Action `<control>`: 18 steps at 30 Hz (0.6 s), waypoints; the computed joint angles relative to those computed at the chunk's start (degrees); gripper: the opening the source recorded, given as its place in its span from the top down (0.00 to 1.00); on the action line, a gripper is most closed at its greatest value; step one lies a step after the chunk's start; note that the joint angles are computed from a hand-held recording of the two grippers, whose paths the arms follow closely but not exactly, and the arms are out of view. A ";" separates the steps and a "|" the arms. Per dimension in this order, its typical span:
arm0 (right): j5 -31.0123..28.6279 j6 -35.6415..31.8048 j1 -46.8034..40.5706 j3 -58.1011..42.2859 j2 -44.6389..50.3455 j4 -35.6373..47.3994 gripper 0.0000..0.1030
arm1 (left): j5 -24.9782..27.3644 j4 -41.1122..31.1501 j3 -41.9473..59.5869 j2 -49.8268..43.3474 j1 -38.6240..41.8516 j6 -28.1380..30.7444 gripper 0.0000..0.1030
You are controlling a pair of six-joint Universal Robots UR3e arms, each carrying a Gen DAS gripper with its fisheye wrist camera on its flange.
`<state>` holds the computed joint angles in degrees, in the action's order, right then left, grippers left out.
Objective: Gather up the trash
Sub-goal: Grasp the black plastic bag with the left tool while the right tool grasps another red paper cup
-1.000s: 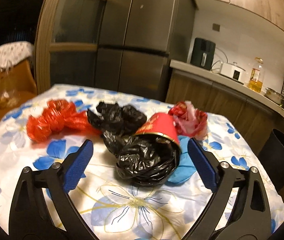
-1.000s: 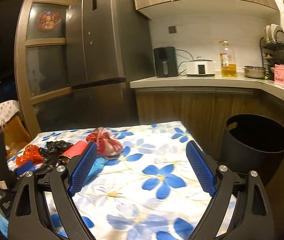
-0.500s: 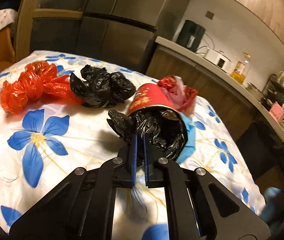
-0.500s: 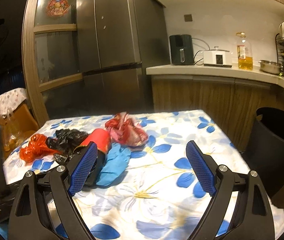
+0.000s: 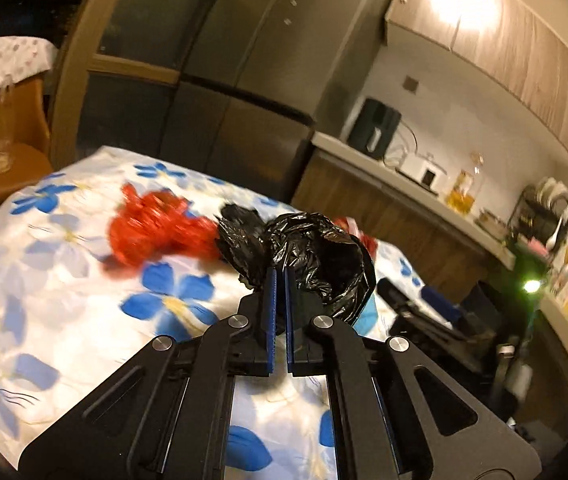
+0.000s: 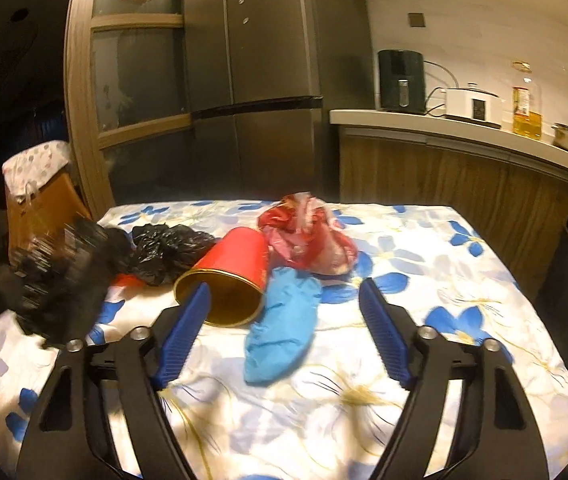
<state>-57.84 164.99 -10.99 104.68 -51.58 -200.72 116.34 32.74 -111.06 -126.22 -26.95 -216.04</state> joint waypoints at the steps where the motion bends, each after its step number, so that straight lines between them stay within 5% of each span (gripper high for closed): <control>1: -0.92 -0.21 1.08 -1.71 0.93 0.85 0.36 | 0.02 0.76 -1.04 0.57 0.25 0.08 0.98; 9: -7.17 -2.28 6.70 -13.05 7.07 7.76 0.59 | -0.37 2.30 -3.51 2.06 1.94 0.12 0.98; 18: -9.38 -4.01 8.63 -17.85 9.04 13.40 0.65 | -3.89 4.21 -5.92 2.73 5.07 0.19 0.98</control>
<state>-67.21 160.98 -2.36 86.83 -42.54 -187.33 112.45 36.95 -116.98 -123.49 -21.88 -215.86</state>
